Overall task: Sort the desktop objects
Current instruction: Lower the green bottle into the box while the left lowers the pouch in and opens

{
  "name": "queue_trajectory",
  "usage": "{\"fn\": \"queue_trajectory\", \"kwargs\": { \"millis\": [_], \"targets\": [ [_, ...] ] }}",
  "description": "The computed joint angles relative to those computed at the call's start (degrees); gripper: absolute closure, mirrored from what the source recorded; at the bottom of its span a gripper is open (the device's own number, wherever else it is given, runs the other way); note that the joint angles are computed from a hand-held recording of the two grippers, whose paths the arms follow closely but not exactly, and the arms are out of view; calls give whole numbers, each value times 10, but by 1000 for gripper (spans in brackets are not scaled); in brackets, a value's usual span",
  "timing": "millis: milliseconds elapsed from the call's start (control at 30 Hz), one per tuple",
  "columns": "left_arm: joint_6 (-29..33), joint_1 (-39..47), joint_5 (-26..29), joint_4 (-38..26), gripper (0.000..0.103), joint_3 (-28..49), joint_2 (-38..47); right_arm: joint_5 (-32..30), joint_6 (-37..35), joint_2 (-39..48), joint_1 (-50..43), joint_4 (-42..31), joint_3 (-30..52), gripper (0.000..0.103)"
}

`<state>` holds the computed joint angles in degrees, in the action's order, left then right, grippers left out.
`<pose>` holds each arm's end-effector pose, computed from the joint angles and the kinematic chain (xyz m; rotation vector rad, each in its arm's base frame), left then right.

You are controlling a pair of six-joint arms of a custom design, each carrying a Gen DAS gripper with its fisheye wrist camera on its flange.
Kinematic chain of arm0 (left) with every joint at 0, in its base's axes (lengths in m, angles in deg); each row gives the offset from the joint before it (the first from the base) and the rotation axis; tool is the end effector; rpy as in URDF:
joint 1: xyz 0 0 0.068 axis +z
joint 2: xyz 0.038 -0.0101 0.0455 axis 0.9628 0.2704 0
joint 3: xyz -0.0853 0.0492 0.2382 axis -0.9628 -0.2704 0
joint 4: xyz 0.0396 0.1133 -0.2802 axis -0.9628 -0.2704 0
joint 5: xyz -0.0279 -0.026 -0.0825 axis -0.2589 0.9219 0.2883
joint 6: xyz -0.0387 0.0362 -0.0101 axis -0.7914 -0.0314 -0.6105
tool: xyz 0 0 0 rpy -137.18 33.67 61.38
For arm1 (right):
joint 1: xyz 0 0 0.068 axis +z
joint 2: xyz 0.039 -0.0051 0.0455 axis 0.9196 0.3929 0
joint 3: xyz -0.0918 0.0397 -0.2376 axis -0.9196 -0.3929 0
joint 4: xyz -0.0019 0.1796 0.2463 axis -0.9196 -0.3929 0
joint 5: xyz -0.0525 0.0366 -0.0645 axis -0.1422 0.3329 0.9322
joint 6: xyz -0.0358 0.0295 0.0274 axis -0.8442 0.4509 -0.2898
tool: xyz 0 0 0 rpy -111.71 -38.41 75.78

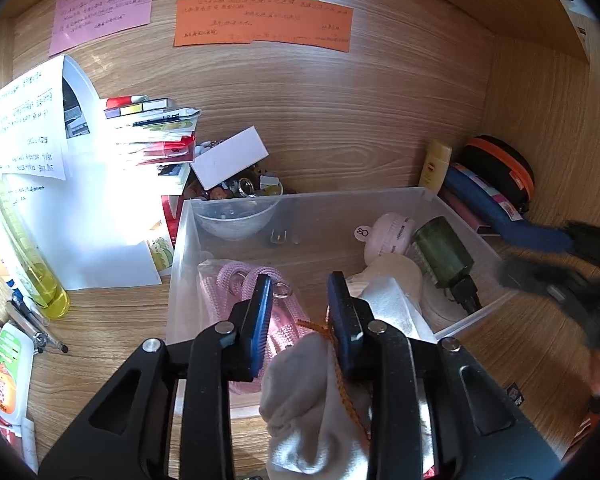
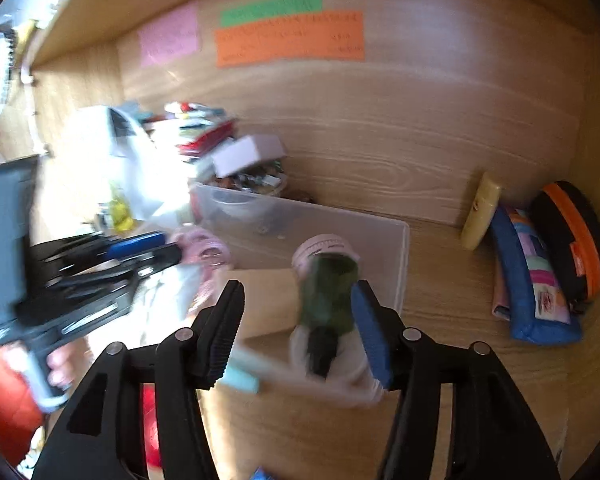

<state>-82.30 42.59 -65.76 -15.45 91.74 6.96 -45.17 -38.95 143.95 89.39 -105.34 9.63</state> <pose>0.2900 -0.1682 0.1692 0.1453 2.1974 -0.1732 0.2904 0.1260 0.2271 -0.5669 2.1845 0.3516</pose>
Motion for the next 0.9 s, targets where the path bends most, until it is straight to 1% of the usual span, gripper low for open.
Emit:
{"fn": "queue_trajectory", "kwargs": {
  "millis": [67, 100, 133, 167, 233, 267, 300, 333, 367, 400, 467, 533, 600, 667, 767, 900],
  "targets": [
    [-1, 1, 1, 0, 72, 0, 0, -35, -3, -49, 2, -13, -36, 51],
    [-2, 1, 1, -1, 72, 1, 1, -68, -1, -72, 2, -21, -56, 51],
    [-1, 2, 2, -1, 72, 1, 1, -84, -2, -78, 9, -29, -65, 51],
    [0, 2, 2, -1, 72, 1, 1, -91, -5, -82, 17, -38, -73, 51],
    [1, 3, 1, 0, 72, 1, 1, -78, -11, -78, 48, -45, -86, 51],
    [1, 3, 2, 0, 72, 1, 1, -70, -12, -72, 61, -42, -90, 55],
    [1, 4, 3, 0, 72, 1, 1, -58, -13, -60, 76, -34, -91, 62],
    [1, 4, 2, 0, 72, 1, 1, -47, -13, -43, 89, -28, -87, 67],
    [2, 4, 1, 0, 72, 1, 1, -39, -11, -17, 102, -21, -77, 75],
    [2, 4, 1, 0, 72, 1, 1, -41, -11, 1, 108, -17, -69, 82],
    [4, 5, 3, 0, 72, 0, 1, -33, -7, 39, 122, 1, -53, 88],
    [1, 4, 1, -2, 70, 1, 1, -16, 0, 50, 136, 23, -51, 89],
    [-2, 5, 0, -11, 70, 3, -1, -18, 2, 51, 137, 37, -47, 89],
    [-9, 11, 12, -20, 70, -1, -11, -25, 0, 52, 138, 34, -41, 90],
    [-14, 19, 30, -21, 70, -14, -33, -19, -1, 47, 144, 34, -41, 92],
    [-23, 25, 31, -21, 70, -27, -57, -31, 2, 22, 143, 28, -42, 92]
  ]
}}
